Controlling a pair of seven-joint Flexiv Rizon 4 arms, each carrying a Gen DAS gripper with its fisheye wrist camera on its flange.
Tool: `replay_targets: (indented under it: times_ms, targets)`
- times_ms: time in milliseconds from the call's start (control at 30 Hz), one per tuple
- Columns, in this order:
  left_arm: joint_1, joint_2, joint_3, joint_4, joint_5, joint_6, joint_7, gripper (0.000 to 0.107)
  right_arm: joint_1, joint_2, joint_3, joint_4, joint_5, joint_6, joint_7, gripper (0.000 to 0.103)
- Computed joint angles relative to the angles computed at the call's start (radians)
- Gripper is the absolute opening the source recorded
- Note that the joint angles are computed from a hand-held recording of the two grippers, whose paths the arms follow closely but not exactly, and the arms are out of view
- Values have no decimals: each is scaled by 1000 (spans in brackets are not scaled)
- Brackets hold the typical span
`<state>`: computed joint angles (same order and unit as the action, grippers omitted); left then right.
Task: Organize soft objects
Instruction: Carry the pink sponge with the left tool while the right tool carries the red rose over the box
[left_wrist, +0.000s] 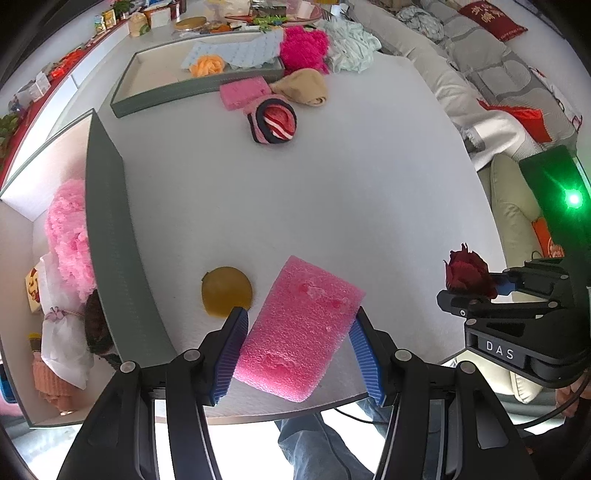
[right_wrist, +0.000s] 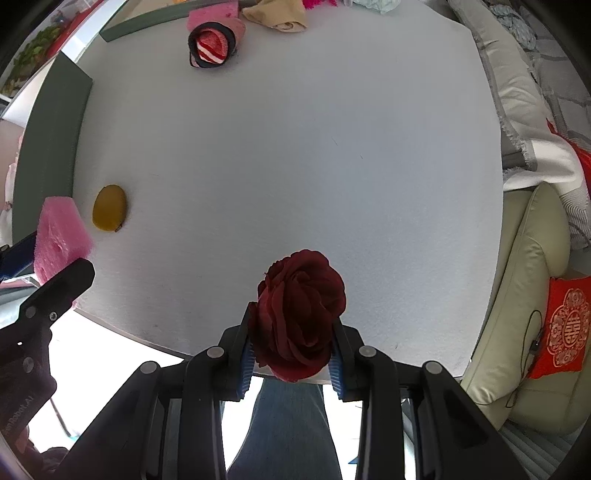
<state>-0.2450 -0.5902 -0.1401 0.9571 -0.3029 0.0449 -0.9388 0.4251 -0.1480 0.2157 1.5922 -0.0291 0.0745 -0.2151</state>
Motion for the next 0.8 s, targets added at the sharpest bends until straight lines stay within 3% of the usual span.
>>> replay_targets:
  times_ms: [333,800]
  targets:
    - [22,-10,0,-8,-30,23,-38,58,5,-40,-12,-79,-24,-62,-60,36]
    - [61,-47,6,-73,-52,67,-129,58,27,-112,-24,-182,-75,-66,-135,36]
